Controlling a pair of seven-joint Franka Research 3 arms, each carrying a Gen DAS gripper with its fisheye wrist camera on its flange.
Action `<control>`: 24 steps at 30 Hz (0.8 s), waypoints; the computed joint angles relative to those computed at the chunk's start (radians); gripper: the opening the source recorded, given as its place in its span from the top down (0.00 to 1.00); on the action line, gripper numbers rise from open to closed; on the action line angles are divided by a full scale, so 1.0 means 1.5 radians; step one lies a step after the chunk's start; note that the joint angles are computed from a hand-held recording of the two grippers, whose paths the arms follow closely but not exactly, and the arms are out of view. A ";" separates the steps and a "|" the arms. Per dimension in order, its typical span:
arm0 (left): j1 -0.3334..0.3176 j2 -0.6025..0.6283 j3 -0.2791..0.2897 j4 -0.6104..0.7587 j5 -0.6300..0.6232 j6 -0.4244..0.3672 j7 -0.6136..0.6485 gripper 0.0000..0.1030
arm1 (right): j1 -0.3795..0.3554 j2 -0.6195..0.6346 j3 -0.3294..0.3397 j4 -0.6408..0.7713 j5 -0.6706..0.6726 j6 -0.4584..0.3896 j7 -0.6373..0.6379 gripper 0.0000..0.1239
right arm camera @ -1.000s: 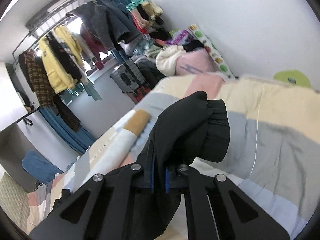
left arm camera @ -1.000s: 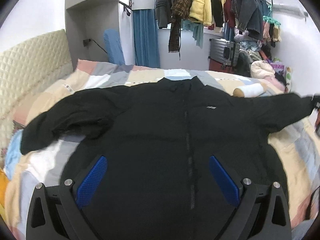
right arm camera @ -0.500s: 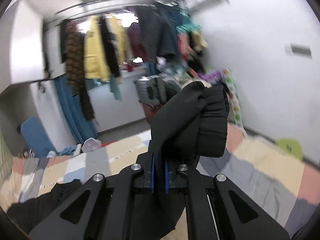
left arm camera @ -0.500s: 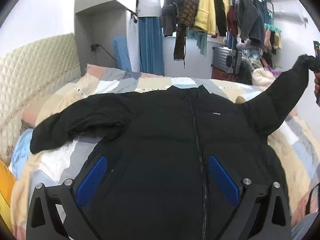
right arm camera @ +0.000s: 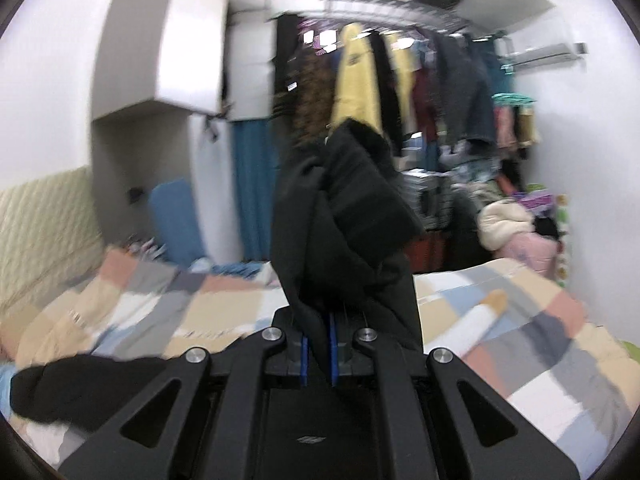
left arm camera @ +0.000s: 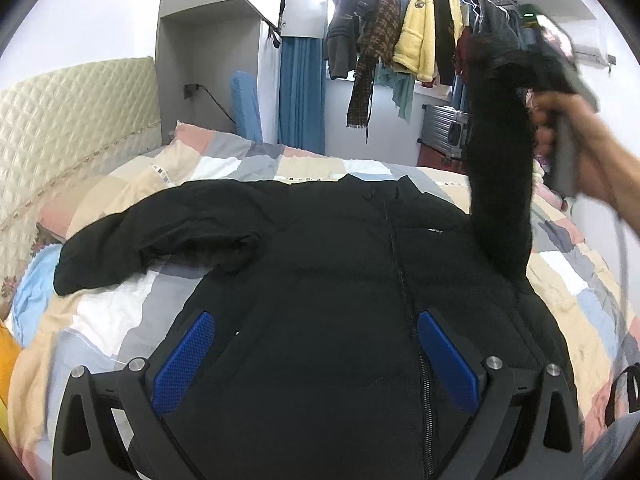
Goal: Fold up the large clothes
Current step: 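Lift the sleeve with the right tool and carry it across the jacket body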
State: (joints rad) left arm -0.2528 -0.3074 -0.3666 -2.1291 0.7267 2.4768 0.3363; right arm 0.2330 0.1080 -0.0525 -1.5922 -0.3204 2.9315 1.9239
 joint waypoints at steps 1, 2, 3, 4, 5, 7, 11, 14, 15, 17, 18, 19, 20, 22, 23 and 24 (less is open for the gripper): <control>-0.001 -0.006 0.006 -0.009 -0.005 0.012 -0.001 0.00 | 0.008 0.004 0.006 -0.007 -0.006 0.003 0.001 0.94; 0.001 -0.011 0.011 -0.019 -0.009 0.025 -0.004 0.00 | 0.017 0.001 0.011 -0.026 -0.012 0.011 0.002 0.94; 0.003 -0.016 0.014 -0.026 -0.013 0.034 -0.008 0.00 | 0.026 0.002 0.015 -0.040 -0.018 0.016 0.004 0.94; 0.006 -0.021 0.017 -0.033 -0.017 0.039 -0.009 0.00 | 0.034 0.006 0.020 -0.049 -0.020 0.018 0.003 0.94; 0.009 -0.025 0.019 -0.042 -0.022 0.047 -0.012 0.00 | 0.040 0.012 0.024 -0.057 -0.016 0.022 -0.004 0.94; 0.015 -0.035 0.026 -0.058 -0.033 0.062 -0.011 0.00 | 0.057 0.009 0.027 -0.085 -0.024 0.029 -0.005 0.94; 0.031 -0.046 0.033 -0.083 -0.052 0.079 -0.013 0.00 | 0.102 0.031 0.019 -0.120 -0.070 0.030 -0.004 0.93; 0.041 -0.048 0.036 -0.094 -0.061 0.088 -0.008 0.00 | 0.121 0.049 0.020 -0.150 -0.079 0.026 -0.015 0.93; 0.044 -0.047 0.034 -0.096 -0.060 0.089 -0.005 0.00 | 0.122 0.057 0.023 -0.153 -0.069 0.020 -0.028 0.93; 0.051 -0.046 0.032 -0.100 -0.056 0.092 -0.004 0.00 | 0.136 0.074 0.015 -0.152 -0.070 0.005 -0.030 0.93; 0.052 -0.045 0.033 -0.102 -0.058 0.094 -0.002 0.00 | 0.135 0.079 0.018 -0.156 -0.058 0.000 -0.042 0.92; 0.053 -0.043 0.036 -0.105 -0.061 0.100 0.001 0.00 | 0.131 0.085 0.025 -0.156 -0.037 -0.008 -0.062 0.92; 0.054 -0.040 0.039 -0.108 -0.065 0.107 0.004 0.00 | 0.128 0.090 0.030 -0.158 -0.017 -0.016 -0.077 0.91; 0.056 -0.036 0.042 -0.111 -0.071 0.113 0.009 0.00 | 0.123 0.098 0.036 -0.159 0.019 -0.026 -0.106 0.90; 0.058 -0.034 0.044 -0.114 -0.073 0.118 0.011 0.00 | 0.123 0.103 0.037 -0.158 0.032 -0.031 -0.118 0.90; 0.059 -0.031 0.046 -0.116 -0.077 0.123 0.013 0.00 | 0.124 0.108 0.040 -0.154 0.044 -0.039 -0.131 0.88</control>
State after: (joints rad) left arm -0.1650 -0.3546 -0.2979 -2.3026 0.6109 2.6616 0.3561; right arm 0.4193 0.2707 0.0070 -1.8230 -0.2544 2.8735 1.7271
